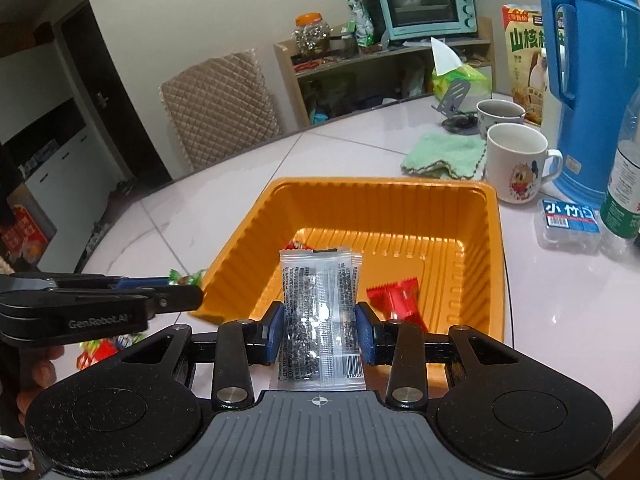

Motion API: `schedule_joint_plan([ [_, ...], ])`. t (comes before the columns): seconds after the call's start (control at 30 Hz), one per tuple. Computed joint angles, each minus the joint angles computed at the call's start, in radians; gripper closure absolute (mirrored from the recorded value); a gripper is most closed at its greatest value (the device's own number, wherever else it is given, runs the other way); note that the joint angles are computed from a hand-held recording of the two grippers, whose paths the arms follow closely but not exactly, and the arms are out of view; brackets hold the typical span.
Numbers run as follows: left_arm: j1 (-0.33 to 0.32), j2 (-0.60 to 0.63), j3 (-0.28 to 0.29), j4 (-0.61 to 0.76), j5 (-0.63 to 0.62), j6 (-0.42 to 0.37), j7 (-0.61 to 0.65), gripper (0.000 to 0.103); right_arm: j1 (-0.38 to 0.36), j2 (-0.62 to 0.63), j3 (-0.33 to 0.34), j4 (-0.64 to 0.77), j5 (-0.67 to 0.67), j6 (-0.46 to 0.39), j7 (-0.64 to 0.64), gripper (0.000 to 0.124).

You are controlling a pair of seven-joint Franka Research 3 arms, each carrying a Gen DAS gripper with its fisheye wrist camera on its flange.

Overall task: Organize snacks
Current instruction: 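Carry both snacks over the orange tray and open the left tool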

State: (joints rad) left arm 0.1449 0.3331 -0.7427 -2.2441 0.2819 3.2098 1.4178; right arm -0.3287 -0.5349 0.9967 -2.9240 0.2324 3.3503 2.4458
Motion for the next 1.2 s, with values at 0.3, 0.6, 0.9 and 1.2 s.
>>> schedule_joint_plan([
  [0.3,-0.186,0.077,0.158,0.135,-0.022,-0.071,0.026,0.079,-0.186,0.094,0.122,0.065,0.022,0.052,-0.057,0.085],
  [0.6,-0.279,0.128,0.234,0.215,-0.069,-0.121,0.066,0.079,-0.291,0.137,0.194,0.09,0.049,0.059,-0.089,0.085],
  [0.9,-0.313,0.161,0.256,0.259,-0.1,-0.154,0.101,0.078,-0.336,0.153,0.221,0.094,0.047,0.06,-0.088,0.085],
  [1.2,-0.288,0.17,0.229,0.257,-0.126,-0.14,0.138,0.073,-0.354,0.155,0.232,0.096,0.042,0.063,-0.08,0.085],
])
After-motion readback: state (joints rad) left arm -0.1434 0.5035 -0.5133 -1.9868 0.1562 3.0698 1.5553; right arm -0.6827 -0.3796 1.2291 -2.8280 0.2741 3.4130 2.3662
